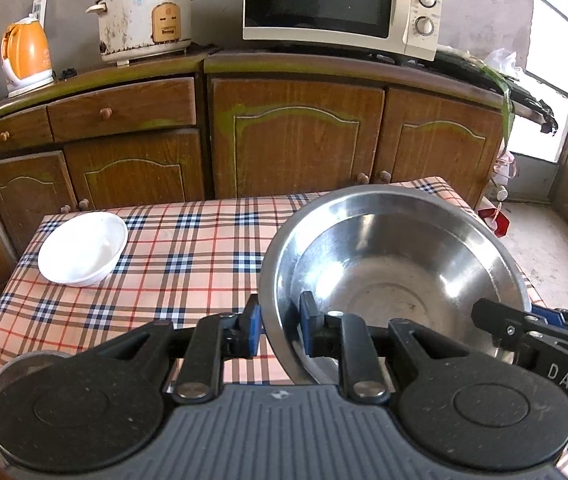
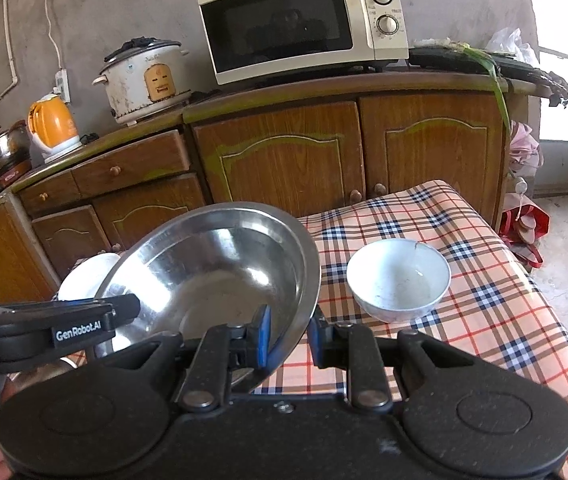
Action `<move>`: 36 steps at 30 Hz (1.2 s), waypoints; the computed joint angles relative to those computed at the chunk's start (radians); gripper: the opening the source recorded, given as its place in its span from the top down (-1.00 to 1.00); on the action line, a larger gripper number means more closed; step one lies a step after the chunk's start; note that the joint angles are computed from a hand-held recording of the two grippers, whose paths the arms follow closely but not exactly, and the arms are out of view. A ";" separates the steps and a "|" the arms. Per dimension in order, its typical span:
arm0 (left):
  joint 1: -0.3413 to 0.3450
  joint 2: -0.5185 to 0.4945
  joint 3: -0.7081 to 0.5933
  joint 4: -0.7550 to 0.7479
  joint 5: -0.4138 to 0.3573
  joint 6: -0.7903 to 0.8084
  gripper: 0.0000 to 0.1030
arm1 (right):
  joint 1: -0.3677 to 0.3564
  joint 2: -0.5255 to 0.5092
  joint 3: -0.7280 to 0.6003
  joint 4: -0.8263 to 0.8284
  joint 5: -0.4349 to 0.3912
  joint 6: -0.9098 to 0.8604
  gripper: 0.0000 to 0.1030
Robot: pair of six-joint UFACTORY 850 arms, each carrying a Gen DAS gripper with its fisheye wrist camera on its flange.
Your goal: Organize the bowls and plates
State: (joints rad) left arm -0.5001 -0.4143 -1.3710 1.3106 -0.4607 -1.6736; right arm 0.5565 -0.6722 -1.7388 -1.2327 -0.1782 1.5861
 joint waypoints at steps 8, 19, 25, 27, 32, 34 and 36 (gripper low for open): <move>-0.017 0.030 0.041 -0.001 -0.004 -0.017 0.59 | 0.009 0.055 0.080 -0.194 -0.001 0.194 0.49; -0.029 0.058 0.083 -0.004 -0.005 -0.036 0.57 | 0.024 0.100 0.145 -0.346 -0.013 0.337 0.49; -0.036 0.067 0.097 -0.007 -0.007 -0.039 0.56 | 0.028 0.113 0.166 -0.389 -0.018 0.378 0.49; -0.040 0.069 0.100 -0.008 -0.012 -0.036 0.56 | 0.030 0.121 0.180 -0.422 -0.021 0.414 0.49; -0.048 0.075 0.112 -0.007 -0.012 -0.043 0.55 | 0.034 0.146 0.218 -0.509 -0.027 0.504 0.49; -0.052 0.076 0.115 -0.015 -0.013 -0.040 0.54 | 0.035 0.154 0.231 -0.543 -0.028 0.539 0.49; -0.056 0.077 0.121 -0.016 -0.010 -0.043 0.53 | 0.038 0.164 0.245 -0.579 -0.037 0.573 0.49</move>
